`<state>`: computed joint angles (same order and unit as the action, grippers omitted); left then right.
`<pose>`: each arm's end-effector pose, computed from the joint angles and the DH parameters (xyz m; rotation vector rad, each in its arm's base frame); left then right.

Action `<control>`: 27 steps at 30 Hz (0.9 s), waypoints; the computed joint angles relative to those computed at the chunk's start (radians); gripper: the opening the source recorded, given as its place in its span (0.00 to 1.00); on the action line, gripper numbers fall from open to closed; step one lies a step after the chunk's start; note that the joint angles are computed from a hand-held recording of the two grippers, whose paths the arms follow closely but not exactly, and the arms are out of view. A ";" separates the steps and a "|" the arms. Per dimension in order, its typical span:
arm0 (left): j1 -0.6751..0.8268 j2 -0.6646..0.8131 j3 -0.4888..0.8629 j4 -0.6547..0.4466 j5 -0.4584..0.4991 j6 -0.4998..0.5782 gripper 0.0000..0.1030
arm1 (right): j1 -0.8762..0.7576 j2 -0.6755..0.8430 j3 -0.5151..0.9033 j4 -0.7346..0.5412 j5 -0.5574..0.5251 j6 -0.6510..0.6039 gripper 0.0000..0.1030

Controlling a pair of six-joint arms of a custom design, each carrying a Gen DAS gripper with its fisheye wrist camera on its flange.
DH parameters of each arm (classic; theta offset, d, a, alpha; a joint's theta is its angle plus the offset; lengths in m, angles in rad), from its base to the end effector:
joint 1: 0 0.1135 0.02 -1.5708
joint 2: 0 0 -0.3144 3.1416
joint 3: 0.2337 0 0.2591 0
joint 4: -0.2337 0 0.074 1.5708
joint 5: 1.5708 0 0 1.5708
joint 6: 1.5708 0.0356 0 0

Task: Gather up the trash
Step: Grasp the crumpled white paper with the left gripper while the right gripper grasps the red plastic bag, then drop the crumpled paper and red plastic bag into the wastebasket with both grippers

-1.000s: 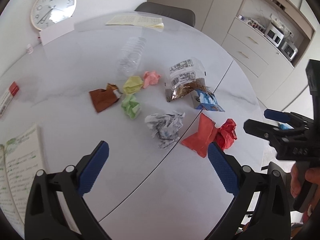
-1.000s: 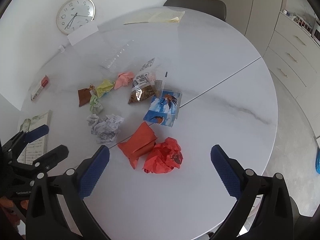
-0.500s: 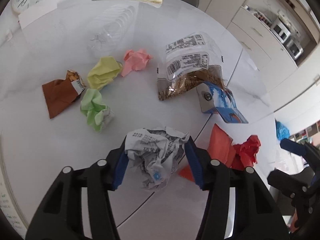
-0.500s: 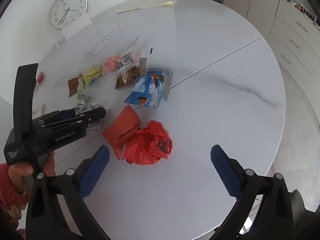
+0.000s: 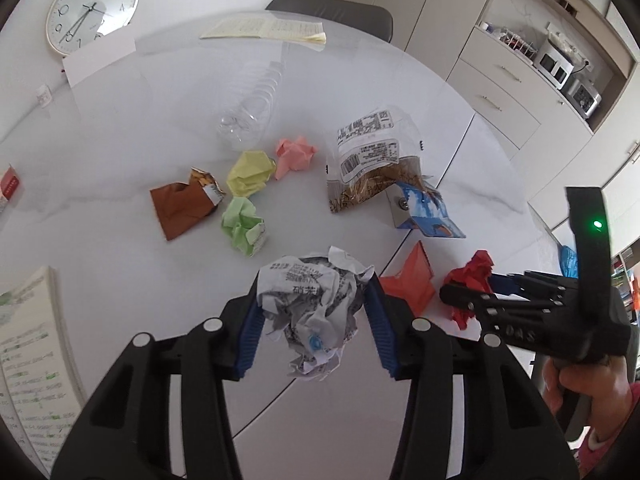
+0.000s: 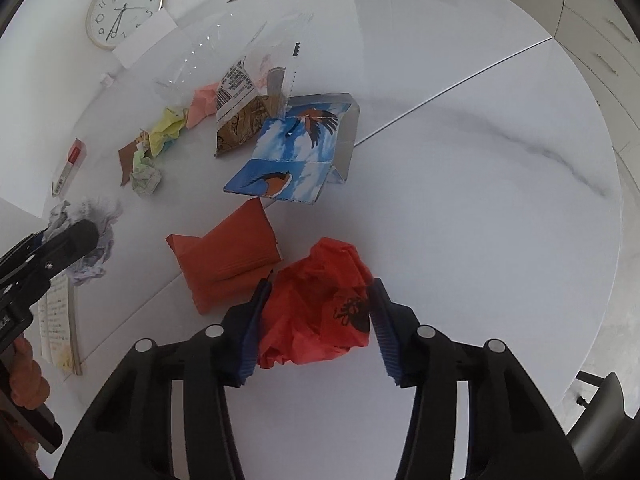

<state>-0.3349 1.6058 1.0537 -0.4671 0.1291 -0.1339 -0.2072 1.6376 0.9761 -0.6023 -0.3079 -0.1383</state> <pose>0.3143 -0.1142 0.2535 0.3099 2.5965 -0.3362 0.3050 -0.0531 0.2168 0.0289 2.7679 0.3494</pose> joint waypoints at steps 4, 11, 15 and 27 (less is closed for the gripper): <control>-0.019 -0.059 -0.015 -0.025 -0.006 -0.002 0.45 | -0.039 -0.027 0.005 -0.022 -0.020 -0.016 0.47; -0.144 -0.105 0.010 -0.073 -0.038 -0.009 0.45 | -0.200 -0.132 0.026 -0.142 -0.088 -0.135 0.47; -0.270 -0.101 0.037 -0.075 -0.058 -0.067 0.45 | -0.389 -0.176 0.048 -0.237 -0.113 -0.295 0.47; -0.615 0.126 0.315 -0.119 -0.126 -0.237 0.45 | -0.793 0.069 0.156 -0.258 -0.065 -0.663 0.47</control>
